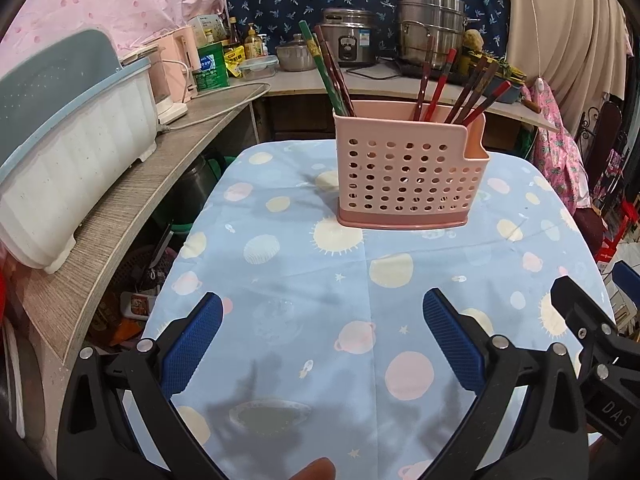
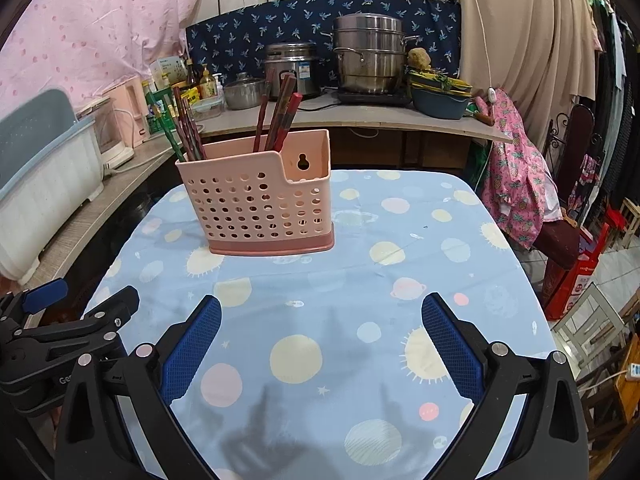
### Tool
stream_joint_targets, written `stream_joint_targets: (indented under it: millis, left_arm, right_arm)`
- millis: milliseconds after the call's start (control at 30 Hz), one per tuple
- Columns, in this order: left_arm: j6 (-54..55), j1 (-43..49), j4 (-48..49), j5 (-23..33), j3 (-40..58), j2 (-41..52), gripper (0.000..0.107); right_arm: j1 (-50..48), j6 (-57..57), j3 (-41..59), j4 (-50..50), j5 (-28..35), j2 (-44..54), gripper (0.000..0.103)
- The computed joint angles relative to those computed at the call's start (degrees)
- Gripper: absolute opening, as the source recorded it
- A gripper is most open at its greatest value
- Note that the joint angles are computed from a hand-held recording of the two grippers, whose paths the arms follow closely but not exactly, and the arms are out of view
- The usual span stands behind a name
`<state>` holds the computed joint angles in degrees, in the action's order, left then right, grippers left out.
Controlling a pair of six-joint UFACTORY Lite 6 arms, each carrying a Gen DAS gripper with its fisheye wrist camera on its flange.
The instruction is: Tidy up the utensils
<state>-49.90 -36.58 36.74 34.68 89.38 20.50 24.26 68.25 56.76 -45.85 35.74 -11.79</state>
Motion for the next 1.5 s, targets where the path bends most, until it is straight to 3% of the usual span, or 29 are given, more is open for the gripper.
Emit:
stream_joint_targets:
  millis: [500, 1500]
  left_arm:
    - [6.1, -0.3, -4.8, 3.9, 9.7, 5.6, 0.096]
    - [8.1, 0.0, -4.9, 7.0, 16.0, 8.5, 0.096]
  right_arm:
    - [-6.7, -8.6, 3.1, 7.7, -2.9, 3.1, 0.097]
    - [-6.0, -9.3, 6.2, 7.5, -2.5, 6.4, 0.097]
